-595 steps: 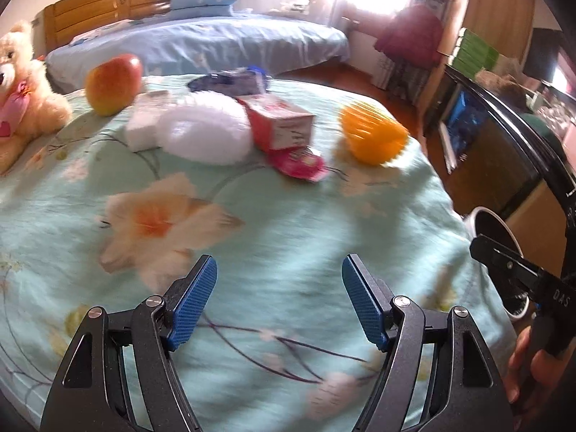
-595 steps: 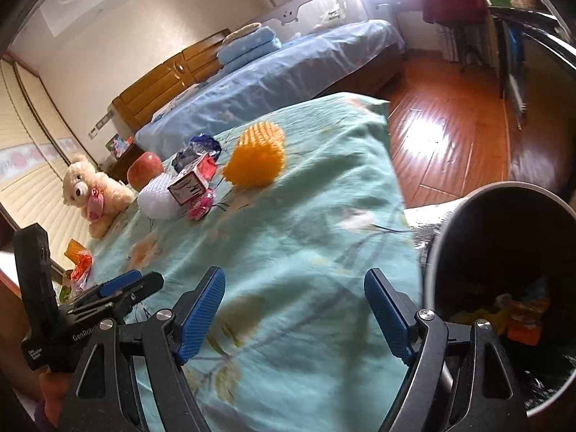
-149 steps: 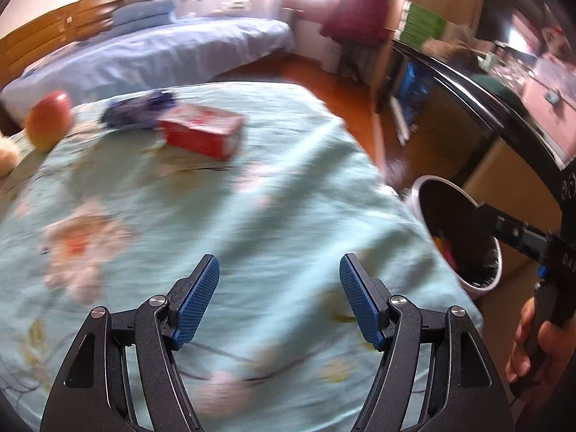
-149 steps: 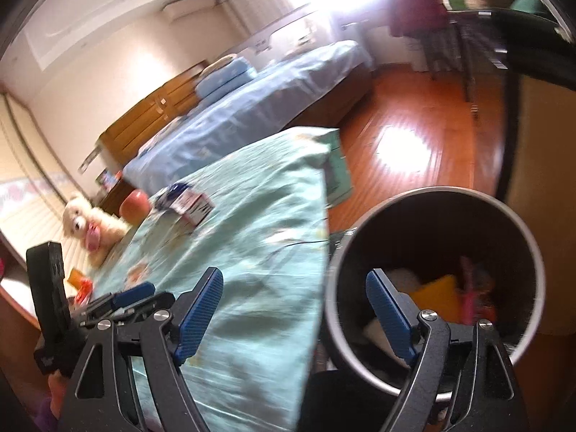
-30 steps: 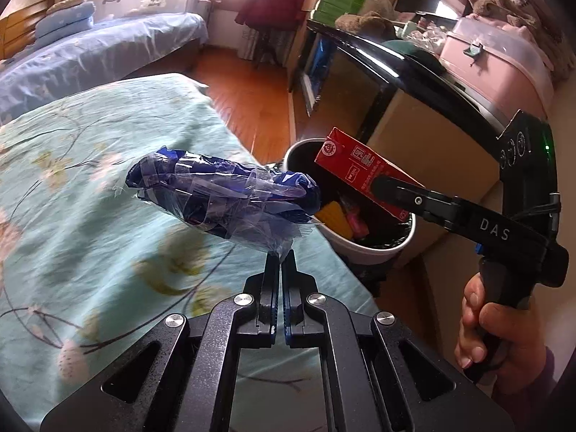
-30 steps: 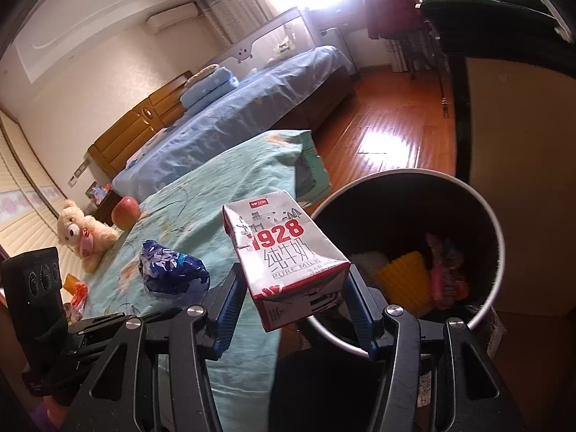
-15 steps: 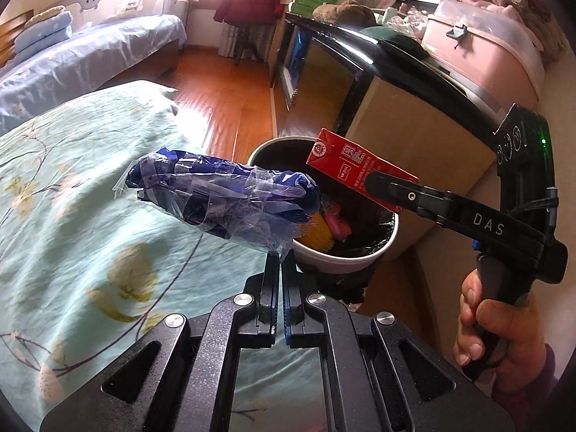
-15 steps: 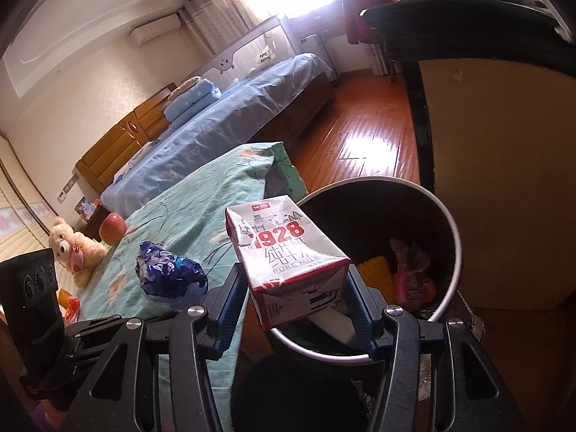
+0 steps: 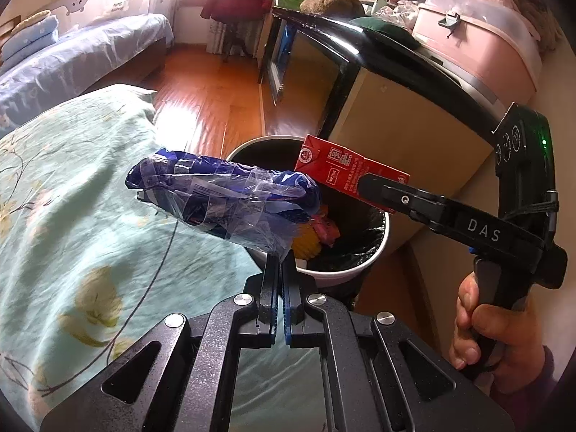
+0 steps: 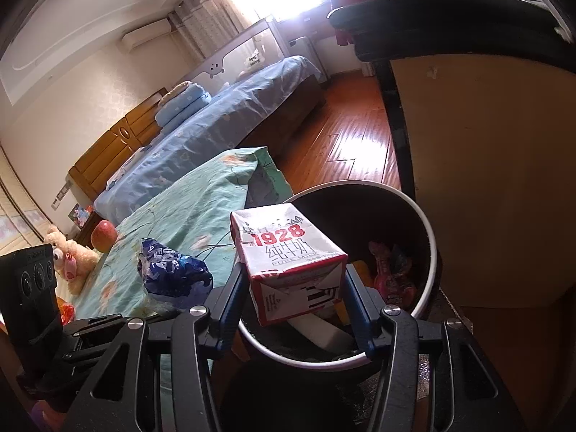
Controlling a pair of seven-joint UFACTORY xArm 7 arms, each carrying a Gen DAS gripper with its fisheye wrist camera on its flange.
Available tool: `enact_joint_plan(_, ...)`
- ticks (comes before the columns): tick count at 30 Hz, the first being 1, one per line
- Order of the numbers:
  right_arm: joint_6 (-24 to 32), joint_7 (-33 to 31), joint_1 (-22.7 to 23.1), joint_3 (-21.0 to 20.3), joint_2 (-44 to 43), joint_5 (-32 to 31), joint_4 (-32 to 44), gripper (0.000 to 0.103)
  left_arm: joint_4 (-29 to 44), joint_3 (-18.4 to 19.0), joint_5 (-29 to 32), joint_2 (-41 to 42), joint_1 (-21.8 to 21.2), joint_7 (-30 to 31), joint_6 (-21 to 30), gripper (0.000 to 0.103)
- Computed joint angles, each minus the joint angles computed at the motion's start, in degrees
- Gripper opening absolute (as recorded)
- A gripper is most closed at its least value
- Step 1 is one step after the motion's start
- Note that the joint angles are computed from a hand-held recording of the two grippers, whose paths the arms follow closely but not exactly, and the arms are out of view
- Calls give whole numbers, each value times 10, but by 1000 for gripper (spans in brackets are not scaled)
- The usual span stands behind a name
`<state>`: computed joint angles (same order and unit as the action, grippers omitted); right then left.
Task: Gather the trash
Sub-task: 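Carry the blue bag and white milk carton over the trash bin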
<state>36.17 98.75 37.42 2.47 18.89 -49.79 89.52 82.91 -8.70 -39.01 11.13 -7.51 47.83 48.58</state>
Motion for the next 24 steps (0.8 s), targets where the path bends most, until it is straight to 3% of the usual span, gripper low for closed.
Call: enact_joint_plan(24,-4,18,-15,7,-21,-12,-32,53,31,-12,25,26,-14,-20,6,1)
